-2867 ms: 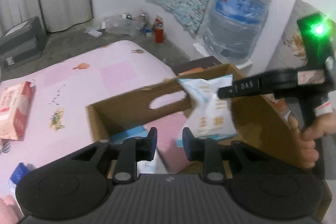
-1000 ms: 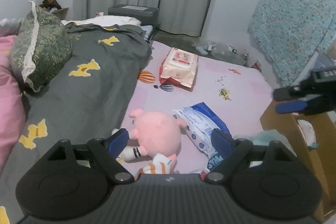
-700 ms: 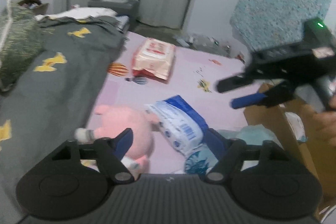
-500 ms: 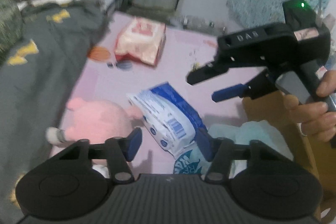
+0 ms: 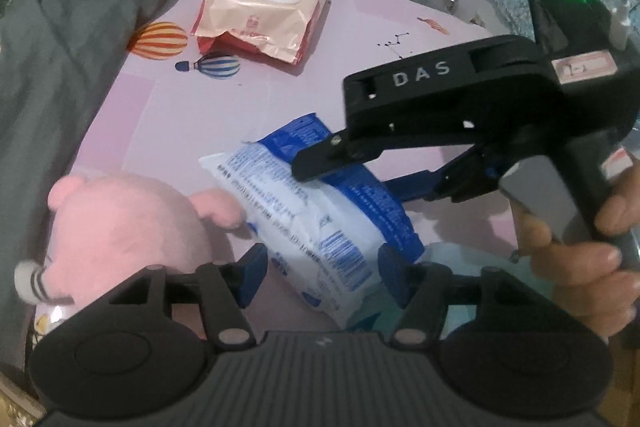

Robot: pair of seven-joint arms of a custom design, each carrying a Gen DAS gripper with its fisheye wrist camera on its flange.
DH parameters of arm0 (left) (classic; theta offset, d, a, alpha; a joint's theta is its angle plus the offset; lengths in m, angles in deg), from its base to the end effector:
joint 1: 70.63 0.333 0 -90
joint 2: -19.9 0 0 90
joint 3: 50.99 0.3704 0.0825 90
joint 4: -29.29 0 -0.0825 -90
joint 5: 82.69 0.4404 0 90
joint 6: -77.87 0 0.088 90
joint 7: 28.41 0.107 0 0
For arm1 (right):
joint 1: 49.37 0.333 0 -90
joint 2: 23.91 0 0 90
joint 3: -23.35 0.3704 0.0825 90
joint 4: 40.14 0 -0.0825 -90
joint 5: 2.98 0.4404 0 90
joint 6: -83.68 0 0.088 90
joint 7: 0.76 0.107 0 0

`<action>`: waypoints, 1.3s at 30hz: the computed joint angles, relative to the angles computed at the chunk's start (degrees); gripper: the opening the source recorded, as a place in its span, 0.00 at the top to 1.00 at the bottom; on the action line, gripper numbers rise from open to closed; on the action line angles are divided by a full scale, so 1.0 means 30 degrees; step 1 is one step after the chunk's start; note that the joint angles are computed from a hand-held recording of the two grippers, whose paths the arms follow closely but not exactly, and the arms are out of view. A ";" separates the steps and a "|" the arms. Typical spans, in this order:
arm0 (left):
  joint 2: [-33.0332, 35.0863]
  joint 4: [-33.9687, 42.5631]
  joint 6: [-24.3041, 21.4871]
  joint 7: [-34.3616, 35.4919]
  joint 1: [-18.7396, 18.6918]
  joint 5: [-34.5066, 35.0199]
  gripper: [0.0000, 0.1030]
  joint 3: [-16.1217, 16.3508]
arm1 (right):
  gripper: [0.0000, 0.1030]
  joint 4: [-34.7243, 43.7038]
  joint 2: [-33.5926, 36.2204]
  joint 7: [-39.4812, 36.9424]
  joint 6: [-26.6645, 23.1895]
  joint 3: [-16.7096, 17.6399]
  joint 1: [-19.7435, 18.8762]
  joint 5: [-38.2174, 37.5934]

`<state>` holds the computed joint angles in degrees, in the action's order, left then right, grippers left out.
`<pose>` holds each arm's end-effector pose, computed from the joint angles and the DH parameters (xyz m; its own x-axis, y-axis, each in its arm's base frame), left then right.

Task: Organize soft objects
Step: 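Carry the wipes pack into the cardboard box and open the right gripper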

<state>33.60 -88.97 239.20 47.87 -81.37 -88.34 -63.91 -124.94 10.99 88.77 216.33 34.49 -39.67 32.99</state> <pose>0.6270 -0.2613 0.3936 -0.1224 -0.9635 0.2380 -0.8967 0.0045 -0.4426 0.7682 0.2702 0.3699 -0.0210 -0.8009 -0.5985 -0.9931 0.0860 -0.0802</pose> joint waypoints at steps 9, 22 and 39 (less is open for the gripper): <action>0.0176 0.0302 0.0385 -0.0939 -0.0200 0.0006 0.38 0.0177 | 0.54 -0.1064 -0.0639 -0.0986 0.1284 0.0185 0.0075 0.0493; -0.2645 -0.1070 0.2312 -0.4030 -0.1243 0.4363 0.39 0.0993 | 0.60 -0.4314 -0.4279 -0.3641 0.3535 0.0752 -0.0574 0.3989; -0.2800 0.0505 0.3115 0.5570 -0.3796 -0.2571 0.38 -0.2648 | 0.60 -1.7485 -1.7626 -0.8093 0.6751 -0.3609 -0.0354 1.1738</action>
<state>25.20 -87.46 248.55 64.58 -92.76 -96.05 -71.85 -177.39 -41.89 64.49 236.59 23.67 -40.73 68.20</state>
